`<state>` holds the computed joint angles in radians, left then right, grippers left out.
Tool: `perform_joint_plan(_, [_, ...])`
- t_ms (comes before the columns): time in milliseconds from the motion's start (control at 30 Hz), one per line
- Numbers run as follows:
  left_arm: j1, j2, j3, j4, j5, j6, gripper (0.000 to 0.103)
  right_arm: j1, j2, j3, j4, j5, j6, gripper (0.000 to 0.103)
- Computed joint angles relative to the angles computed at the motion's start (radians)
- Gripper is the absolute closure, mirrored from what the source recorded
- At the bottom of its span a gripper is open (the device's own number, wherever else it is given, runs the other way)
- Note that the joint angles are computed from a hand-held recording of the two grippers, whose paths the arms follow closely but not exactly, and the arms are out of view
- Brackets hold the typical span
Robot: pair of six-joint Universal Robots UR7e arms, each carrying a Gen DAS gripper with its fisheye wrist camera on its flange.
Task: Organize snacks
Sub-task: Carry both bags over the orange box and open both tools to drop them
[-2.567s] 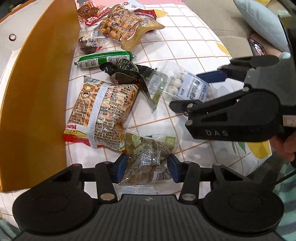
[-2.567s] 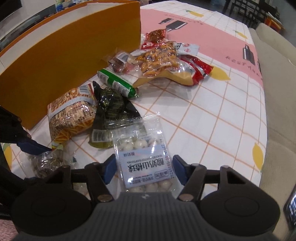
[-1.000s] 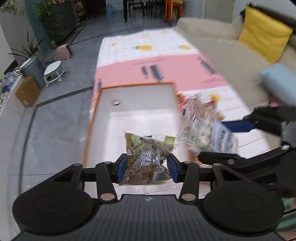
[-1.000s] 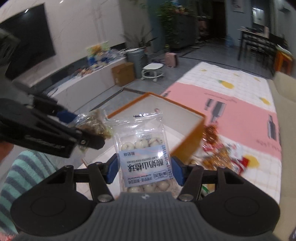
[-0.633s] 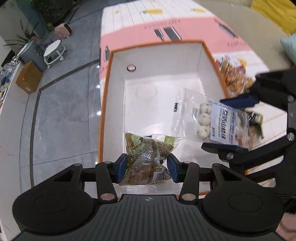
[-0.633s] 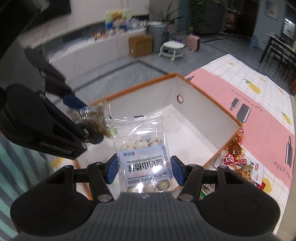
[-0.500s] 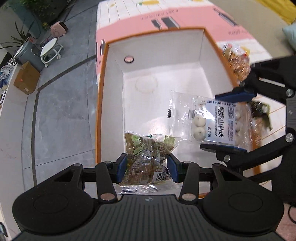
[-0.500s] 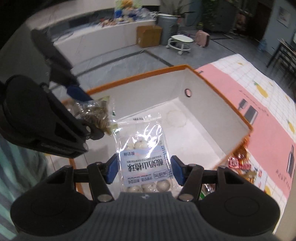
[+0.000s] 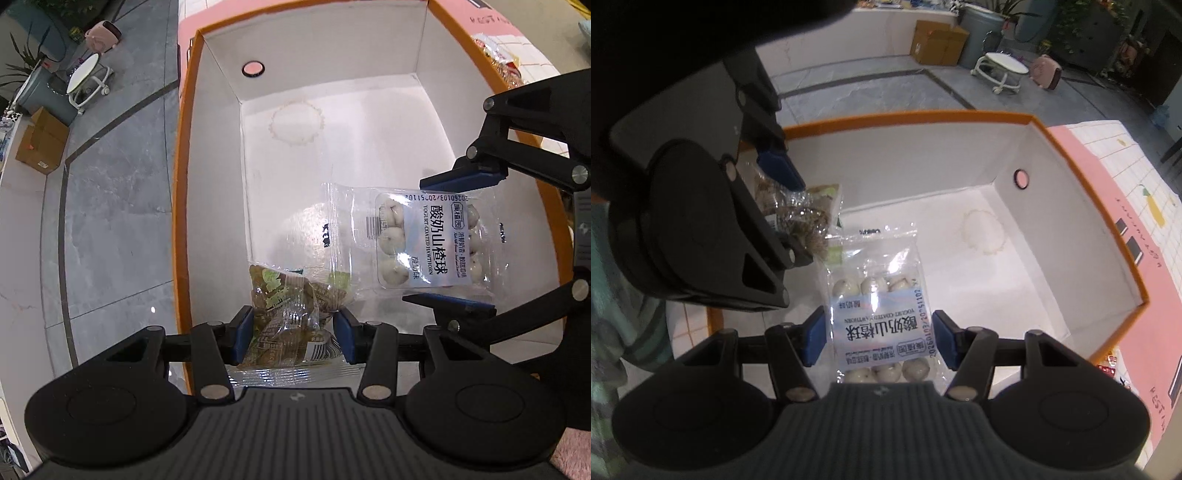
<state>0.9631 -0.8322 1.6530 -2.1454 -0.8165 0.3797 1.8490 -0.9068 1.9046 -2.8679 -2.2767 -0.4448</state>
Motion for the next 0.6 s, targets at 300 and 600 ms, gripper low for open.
perform_joint_plan(300, [0.002, 0.02, -0.024, 0.043, 0.012, -0.017, 0.05, -0.017, 0.036, -0.054, 0.077, -0.02, 0.014, 0.044])
perform_joint_plan(600, [0.005, 0.033, -0.032, 0.052, 0.023, -0.006, 0.045, -0.023, 0.04, -0.067, 0.117, -0.033, 0.025, 0.041])
